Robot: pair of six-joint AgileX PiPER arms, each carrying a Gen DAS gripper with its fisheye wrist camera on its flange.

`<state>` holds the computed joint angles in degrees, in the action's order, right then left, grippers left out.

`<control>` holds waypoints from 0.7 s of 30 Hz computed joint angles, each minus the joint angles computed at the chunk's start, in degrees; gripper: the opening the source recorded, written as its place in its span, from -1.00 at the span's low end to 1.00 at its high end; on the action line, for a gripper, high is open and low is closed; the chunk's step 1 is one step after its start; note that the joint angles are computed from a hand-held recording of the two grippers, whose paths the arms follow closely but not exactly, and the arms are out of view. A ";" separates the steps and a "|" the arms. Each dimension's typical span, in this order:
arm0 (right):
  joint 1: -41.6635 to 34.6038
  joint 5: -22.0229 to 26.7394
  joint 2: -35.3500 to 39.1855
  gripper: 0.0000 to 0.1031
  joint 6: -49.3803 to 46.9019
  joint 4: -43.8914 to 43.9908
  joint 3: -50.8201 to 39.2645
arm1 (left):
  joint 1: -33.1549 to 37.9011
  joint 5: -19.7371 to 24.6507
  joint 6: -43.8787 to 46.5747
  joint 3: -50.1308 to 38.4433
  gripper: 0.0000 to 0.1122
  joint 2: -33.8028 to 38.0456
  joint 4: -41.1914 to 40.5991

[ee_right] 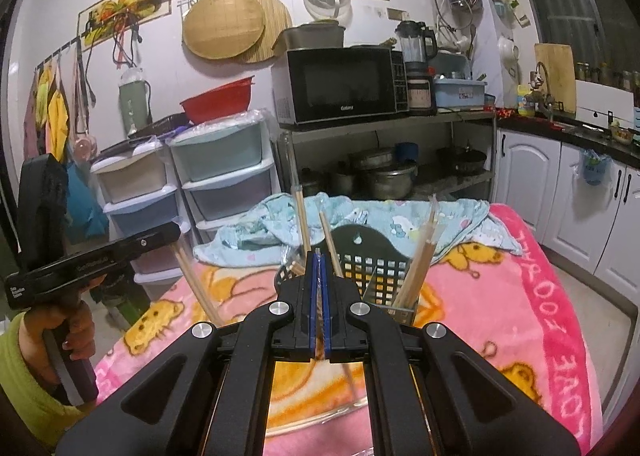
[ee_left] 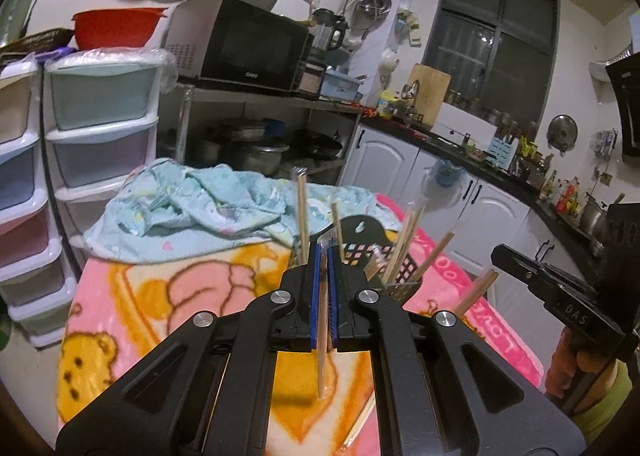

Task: Organize utensils
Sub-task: 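Lift and carry the right tool's chopstick over the caddy while the left tool carries its own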

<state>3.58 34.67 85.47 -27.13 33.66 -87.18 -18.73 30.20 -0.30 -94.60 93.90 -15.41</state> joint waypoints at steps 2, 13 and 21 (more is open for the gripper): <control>-0.35 -0.09 -0.50 -0.96 -0.11 0.33 -0.13 | -0.33 0.19 0.30 -1.17 -0.97 0.32 -0.15; -2.87 1.61 -2.61 -0.96 -1.35 2.92 -2.69 | -1.21 4.24 1.15 -14.11 -0.97 3.99 0.25; -5.01 5.03 -1.25 -0.96 2.64 0.69 -8.92 | -0.52 9.69 0.21 -28.61 -0.97 9.33 1.95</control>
<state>-1.44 39.70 84.22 -24.49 34.36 -96.10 -19.25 39.89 -0.09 -123.20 103.22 -13.45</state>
